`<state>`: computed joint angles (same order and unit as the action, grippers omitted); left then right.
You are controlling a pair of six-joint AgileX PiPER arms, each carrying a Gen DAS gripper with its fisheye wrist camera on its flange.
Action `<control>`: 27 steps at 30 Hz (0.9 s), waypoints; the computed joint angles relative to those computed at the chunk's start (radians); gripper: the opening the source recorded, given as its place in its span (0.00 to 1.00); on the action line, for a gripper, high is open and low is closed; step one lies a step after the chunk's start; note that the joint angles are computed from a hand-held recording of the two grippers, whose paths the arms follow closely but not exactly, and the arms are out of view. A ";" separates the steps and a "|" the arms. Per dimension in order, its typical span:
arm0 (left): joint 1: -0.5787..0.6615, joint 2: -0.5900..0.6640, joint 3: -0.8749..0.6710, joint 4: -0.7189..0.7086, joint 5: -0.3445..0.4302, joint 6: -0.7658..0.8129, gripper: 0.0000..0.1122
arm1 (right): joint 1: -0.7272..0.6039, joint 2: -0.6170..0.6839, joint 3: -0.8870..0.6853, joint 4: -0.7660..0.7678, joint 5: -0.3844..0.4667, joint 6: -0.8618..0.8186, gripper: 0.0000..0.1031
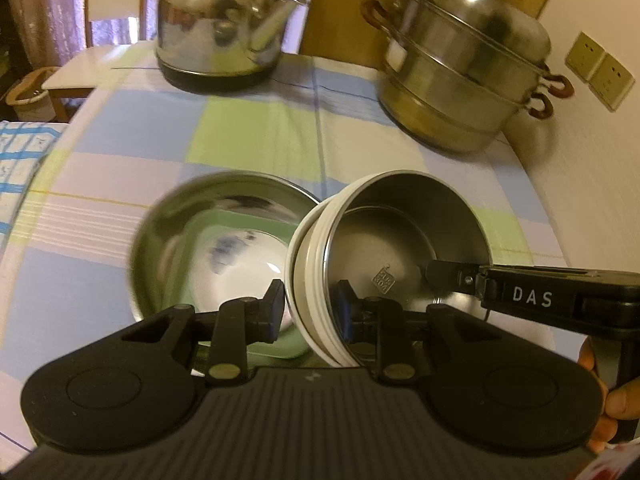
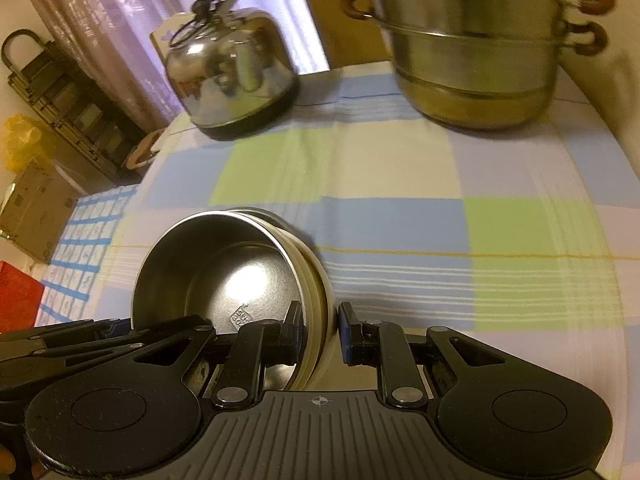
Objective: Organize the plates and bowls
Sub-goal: 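Lift the bowl stack with the left tool over the steel basin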
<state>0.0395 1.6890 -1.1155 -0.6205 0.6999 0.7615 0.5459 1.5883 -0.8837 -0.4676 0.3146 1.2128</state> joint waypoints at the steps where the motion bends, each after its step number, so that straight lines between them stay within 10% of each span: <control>1: 0.016 0.008 -0.017 0.002 0.009 0.005 0.22 | 0.005 0.019 -0.025 0.011 0.003 -0.011 0.18; 27: 0.118 0.259 -0.280 0.085 0.107 -0.003 0.22 | -0.006 0.381 -0.424 0.298 0.110 -0.267 0.16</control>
